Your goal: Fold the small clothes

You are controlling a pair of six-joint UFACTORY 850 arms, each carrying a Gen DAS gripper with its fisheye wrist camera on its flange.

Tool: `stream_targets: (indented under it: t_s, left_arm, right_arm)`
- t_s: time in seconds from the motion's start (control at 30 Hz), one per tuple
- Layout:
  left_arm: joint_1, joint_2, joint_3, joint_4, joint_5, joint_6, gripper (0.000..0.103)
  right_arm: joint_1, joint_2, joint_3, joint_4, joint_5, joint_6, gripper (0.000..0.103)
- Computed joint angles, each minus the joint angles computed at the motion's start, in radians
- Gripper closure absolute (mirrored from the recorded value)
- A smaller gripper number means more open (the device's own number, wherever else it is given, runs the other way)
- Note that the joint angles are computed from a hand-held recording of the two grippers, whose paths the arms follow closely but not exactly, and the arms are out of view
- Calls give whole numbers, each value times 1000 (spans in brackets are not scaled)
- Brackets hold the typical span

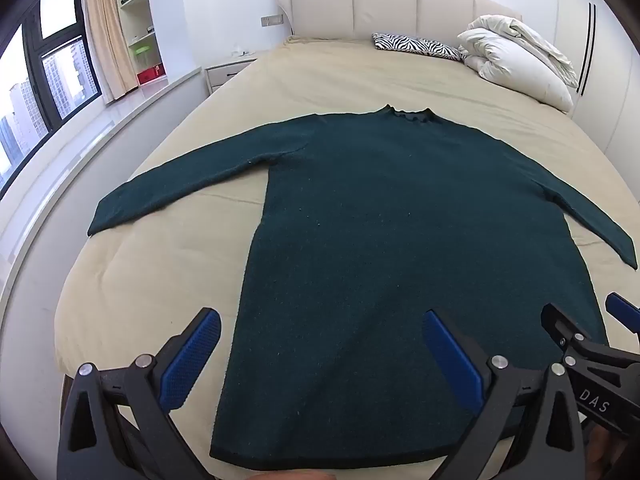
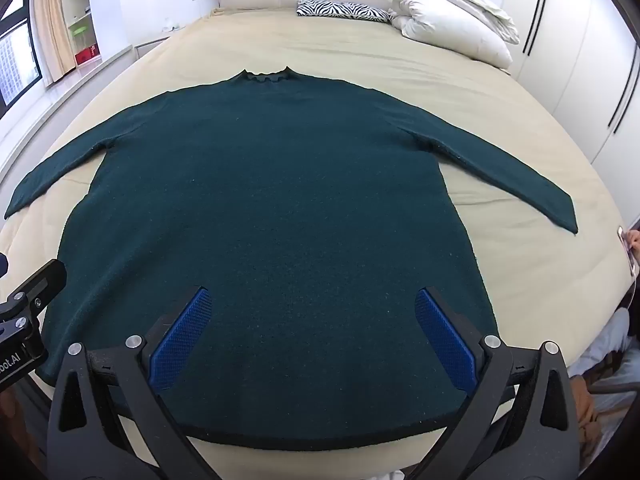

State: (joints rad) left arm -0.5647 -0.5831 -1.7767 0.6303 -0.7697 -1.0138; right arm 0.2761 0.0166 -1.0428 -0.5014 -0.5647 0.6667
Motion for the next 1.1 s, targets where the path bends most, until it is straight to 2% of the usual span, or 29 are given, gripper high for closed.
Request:
stream_targets:
  t_s: [1.1]
  left_arm:
    - [17,18,49,-11,33,-3,0]
  right_arm:
    - [11,-3,1,-26,-6,21,0]
